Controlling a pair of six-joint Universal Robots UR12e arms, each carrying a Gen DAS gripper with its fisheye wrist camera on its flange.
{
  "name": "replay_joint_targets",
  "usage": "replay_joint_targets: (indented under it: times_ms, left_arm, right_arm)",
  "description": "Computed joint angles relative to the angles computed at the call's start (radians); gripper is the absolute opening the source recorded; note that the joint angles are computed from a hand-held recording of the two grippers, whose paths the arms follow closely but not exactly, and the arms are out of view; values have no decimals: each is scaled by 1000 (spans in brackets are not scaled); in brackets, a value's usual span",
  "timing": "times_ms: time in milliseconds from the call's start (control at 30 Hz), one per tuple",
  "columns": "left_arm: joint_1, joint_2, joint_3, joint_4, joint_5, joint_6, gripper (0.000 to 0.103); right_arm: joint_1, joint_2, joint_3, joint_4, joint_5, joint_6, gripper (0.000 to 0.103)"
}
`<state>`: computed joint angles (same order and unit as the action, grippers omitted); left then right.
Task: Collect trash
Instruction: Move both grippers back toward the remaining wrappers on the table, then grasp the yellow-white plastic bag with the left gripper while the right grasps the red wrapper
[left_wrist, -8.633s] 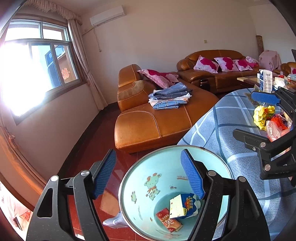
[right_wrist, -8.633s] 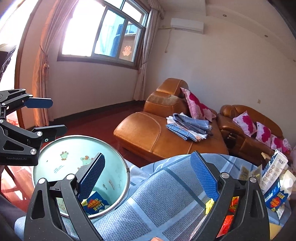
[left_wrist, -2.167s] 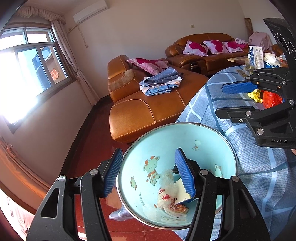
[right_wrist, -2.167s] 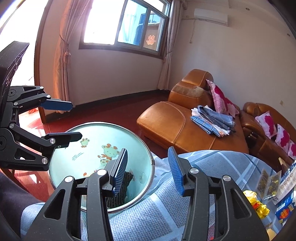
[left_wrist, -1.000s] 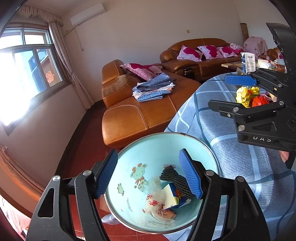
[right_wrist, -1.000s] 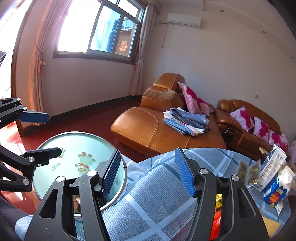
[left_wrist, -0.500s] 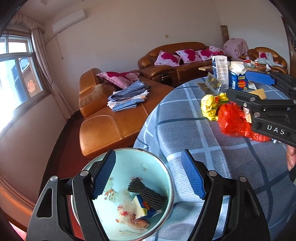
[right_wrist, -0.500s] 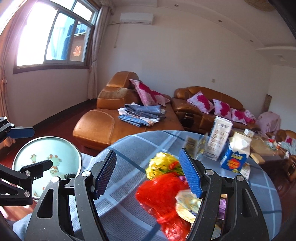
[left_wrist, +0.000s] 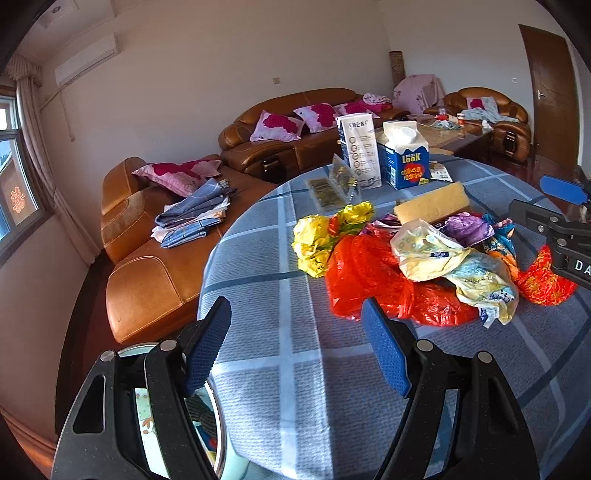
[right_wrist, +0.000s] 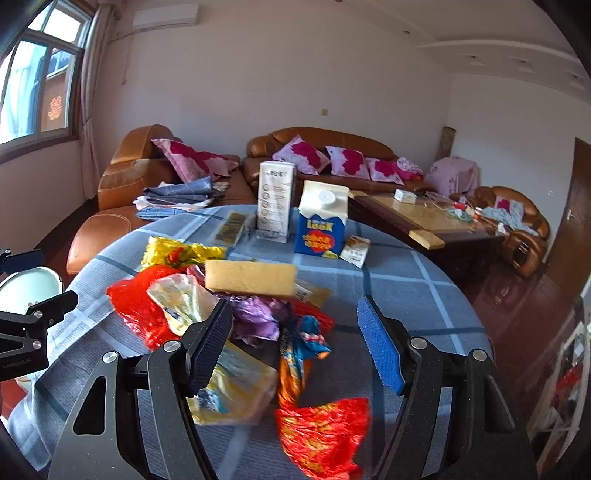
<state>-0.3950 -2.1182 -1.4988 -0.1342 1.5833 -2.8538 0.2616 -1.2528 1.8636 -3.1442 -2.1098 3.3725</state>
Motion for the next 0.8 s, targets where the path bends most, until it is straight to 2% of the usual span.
replay_joint_targets:
  times_ms: [200, 500, 567, 733, 800]
  left_arm:
    - [-15, -14, 24, -17, -46, -6, 72]
    - [-39, -18, 22, -33, -71, 13, 72]
    - [-43, -17, 19, -35, -76, 19, 72]
    - [-46, -14, 16, -33, -96, 20, 72]
    - [-47, -13, 15, -32, -105, 19, 72]
  right_arm:
    - [-15, -24, 33, 51, -5, 66, 70]
    - [-23, -61, 76, 93, 39, 130, 68]
    - [-29, -63, 78, 111, 57, 143, 64]
    - [-47, -67, 78, 147, 134, 164, 60]
    - [-52, -69, 78, 162, 182, 155, 51]
